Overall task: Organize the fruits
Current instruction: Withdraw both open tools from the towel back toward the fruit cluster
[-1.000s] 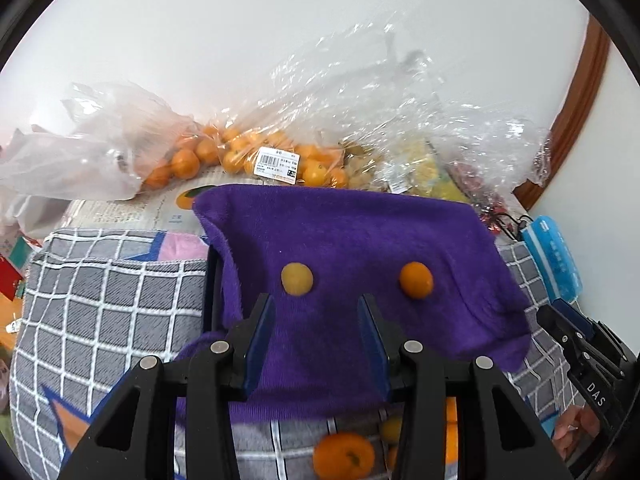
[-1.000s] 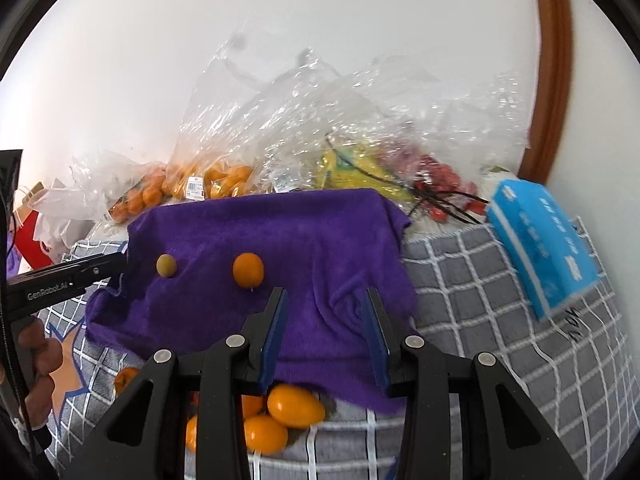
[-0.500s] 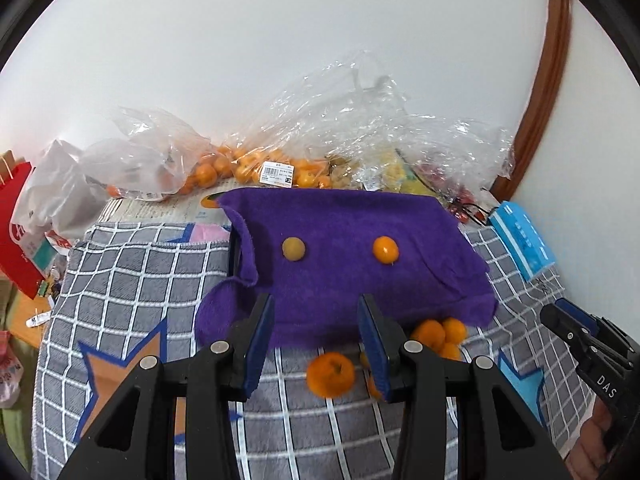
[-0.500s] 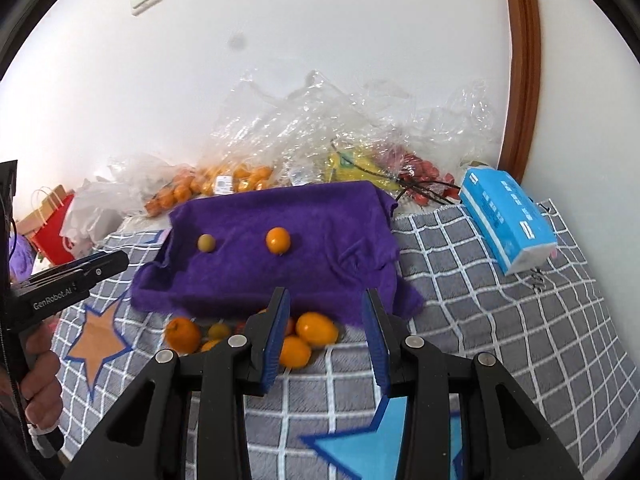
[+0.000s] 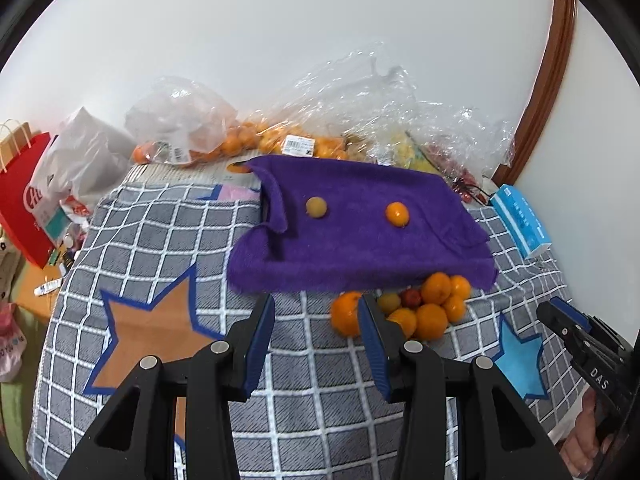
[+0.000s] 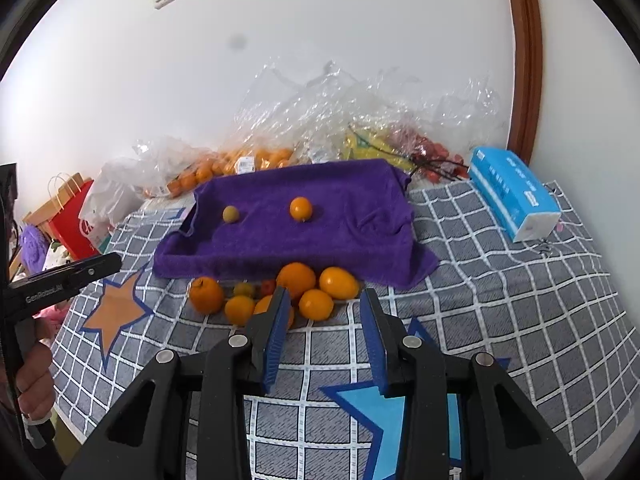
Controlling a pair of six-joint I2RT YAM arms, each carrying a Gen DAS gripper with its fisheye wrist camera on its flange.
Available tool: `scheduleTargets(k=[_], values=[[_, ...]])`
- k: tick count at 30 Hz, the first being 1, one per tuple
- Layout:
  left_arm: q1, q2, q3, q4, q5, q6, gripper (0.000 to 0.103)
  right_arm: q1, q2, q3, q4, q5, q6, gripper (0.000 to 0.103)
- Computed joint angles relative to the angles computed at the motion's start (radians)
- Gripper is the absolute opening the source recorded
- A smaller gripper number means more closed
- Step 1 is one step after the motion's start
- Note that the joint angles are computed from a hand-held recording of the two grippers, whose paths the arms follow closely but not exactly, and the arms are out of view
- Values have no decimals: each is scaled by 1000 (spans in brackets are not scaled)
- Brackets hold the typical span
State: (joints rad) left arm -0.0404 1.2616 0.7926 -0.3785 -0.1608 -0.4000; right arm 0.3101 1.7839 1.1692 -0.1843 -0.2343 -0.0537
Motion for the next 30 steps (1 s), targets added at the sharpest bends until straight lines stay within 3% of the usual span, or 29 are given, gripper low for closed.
scheduleTargets(k=[12, 24, 30], values=[[20, -28, -77, 38, 36, -21, 42, 37, -23, -89, 104, 40, -27, 36], [91, 53, -98, 111, 140, -10, 48, 65, 64, -34, 90, 76, -33, 25], [121, 110, -106, 158, 192, 0, 48, 66, 130, 15, 81, 82, -25, 25]])
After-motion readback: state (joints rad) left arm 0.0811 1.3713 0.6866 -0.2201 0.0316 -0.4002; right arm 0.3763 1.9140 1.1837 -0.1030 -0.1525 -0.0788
